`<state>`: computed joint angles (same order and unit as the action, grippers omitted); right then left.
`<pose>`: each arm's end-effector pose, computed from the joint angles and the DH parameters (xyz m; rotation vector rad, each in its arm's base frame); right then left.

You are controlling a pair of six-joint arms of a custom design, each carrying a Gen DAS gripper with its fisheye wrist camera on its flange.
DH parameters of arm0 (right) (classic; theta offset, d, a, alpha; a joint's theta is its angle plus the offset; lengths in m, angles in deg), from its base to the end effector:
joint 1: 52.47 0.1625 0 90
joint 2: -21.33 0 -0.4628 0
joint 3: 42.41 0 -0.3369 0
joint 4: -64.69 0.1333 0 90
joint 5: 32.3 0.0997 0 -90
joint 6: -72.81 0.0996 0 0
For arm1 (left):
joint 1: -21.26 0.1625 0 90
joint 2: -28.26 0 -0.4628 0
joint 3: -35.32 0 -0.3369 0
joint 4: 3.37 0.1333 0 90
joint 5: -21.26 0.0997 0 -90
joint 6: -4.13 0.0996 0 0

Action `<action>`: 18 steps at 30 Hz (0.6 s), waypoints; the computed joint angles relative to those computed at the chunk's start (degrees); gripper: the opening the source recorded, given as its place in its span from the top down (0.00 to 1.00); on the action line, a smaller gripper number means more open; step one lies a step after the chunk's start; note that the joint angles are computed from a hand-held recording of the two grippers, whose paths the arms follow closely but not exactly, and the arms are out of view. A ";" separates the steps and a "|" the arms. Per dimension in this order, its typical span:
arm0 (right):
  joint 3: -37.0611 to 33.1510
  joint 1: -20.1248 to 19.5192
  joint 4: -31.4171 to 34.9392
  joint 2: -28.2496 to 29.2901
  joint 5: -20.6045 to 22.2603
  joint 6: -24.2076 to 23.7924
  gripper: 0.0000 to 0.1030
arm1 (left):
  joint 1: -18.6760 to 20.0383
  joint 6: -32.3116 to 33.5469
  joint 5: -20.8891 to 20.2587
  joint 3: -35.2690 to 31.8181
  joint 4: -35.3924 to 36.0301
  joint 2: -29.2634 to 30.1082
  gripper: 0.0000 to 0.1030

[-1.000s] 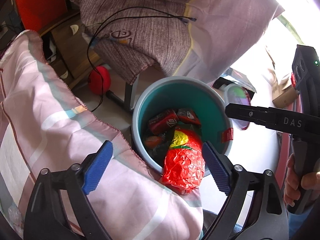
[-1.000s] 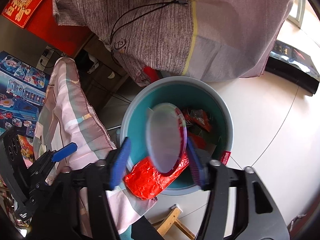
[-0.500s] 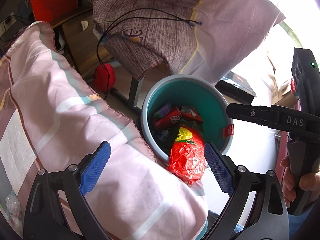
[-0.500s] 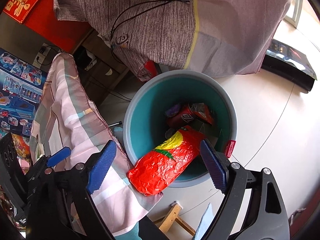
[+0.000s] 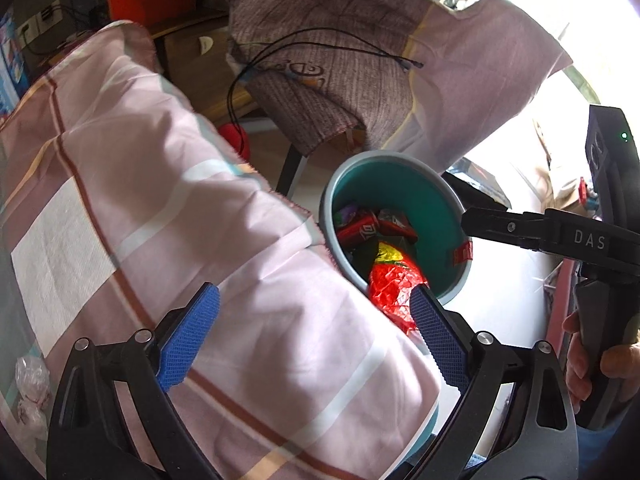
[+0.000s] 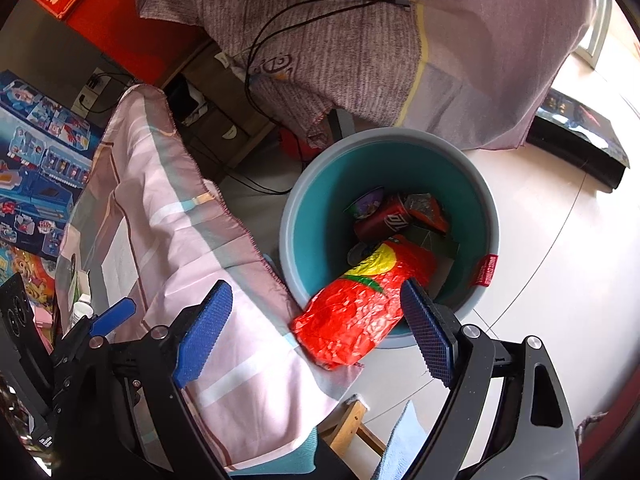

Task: Collect trash
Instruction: 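Move both tools back over the table toward the remaining trash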

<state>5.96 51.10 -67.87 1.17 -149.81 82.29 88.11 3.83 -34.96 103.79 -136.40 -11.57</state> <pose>0.2843 -0.8056 0.1019 0.0131 -2.6852 0.4623 -0.1285 -0.7806 0.2420 0.4132 2.5428 -0.4770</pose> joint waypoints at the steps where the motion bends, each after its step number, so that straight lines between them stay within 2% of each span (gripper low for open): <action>1: -0.06 0.36 0.02 0.19 -0.12 -0.01 0.20 | 0.13 -0.17 -0.08 0.91 -0.61 -0.74 0.07; 9: -4.25 3.28 3.26 3.56 -0.62 -0.84 0.20 | 1.52 -1.21 0.54 7.30 -4.70 -6.35 0.06; 18: -15.82 7.44 11.89 11.07 -0.71 -2.98 0.20 | 4.09 -2.65 3.69 15.14 -9.46 -15.00 0.06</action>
<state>-9.86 58.54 -55.98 12.24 -150.51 79.31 92.21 1.18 -31.27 118.93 -145.86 -26.57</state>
